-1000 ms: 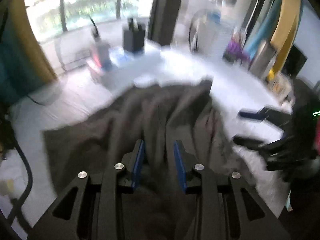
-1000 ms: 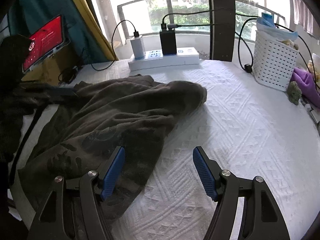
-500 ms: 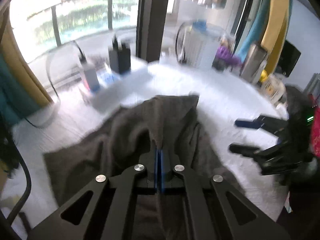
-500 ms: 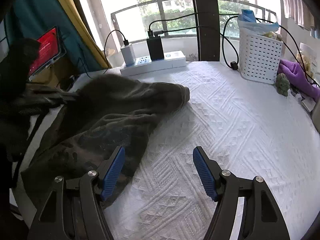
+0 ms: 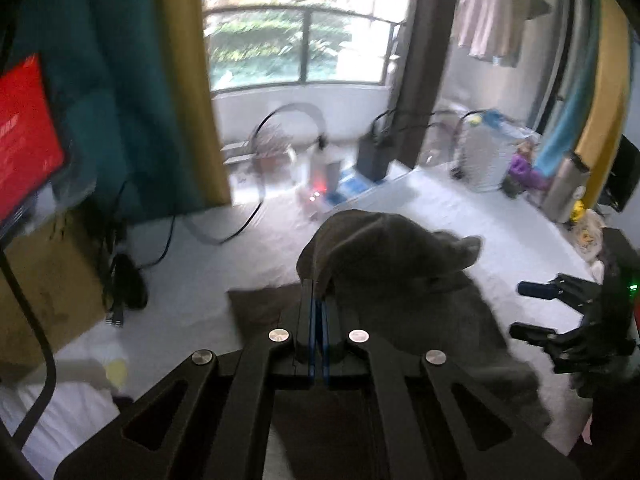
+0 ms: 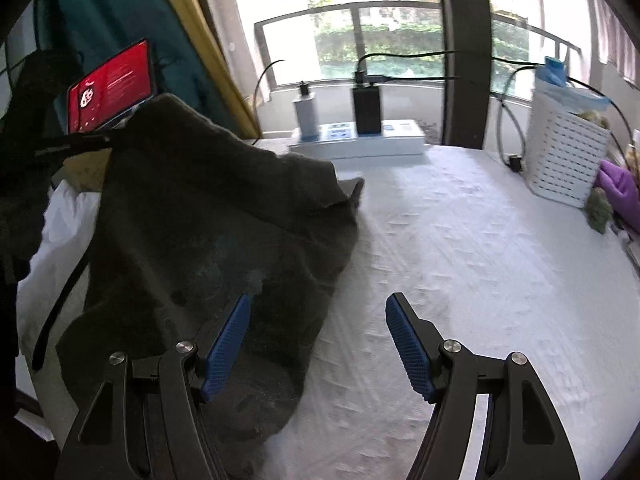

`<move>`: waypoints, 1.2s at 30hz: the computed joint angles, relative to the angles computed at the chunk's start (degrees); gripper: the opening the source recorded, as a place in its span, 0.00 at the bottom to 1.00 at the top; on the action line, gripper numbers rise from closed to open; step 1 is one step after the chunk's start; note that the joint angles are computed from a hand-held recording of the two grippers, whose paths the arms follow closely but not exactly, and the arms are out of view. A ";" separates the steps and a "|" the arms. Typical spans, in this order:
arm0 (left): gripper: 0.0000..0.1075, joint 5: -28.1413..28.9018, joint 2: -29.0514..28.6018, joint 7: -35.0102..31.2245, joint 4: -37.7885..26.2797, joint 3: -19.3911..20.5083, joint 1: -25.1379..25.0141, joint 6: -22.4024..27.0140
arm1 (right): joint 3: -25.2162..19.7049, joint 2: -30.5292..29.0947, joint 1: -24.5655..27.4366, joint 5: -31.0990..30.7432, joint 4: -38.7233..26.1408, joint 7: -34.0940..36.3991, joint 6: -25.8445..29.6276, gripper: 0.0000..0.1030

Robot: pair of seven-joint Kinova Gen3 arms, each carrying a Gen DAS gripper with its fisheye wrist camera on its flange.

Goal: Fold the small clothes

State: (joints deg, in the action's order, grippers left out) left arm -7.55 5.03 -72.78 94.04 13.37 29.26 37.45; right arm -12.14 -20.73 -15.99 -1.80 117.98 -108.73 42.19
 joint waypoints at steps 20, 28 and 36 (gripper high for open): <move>0.00 7.39 2.85 -5.69 4.79 -1.51 -3.54 -4.70 | 5.88 19.44 0.73 -1.02 -10.75 8.95 -6.31 0.62; 0.01 3.86 5.46 -2.54 2.91 -2.44 -2.06 -2.19 | 6.74 25.57 0.43 6.11 -15.38 3.58 -4.64 0.62; 0.03 6.45 1.98 -2.15 3.45 -1.80 -2.77 0.87 | 5.49 18.67 -0.30 7.63 -12.53 1.28 -3.75 0.62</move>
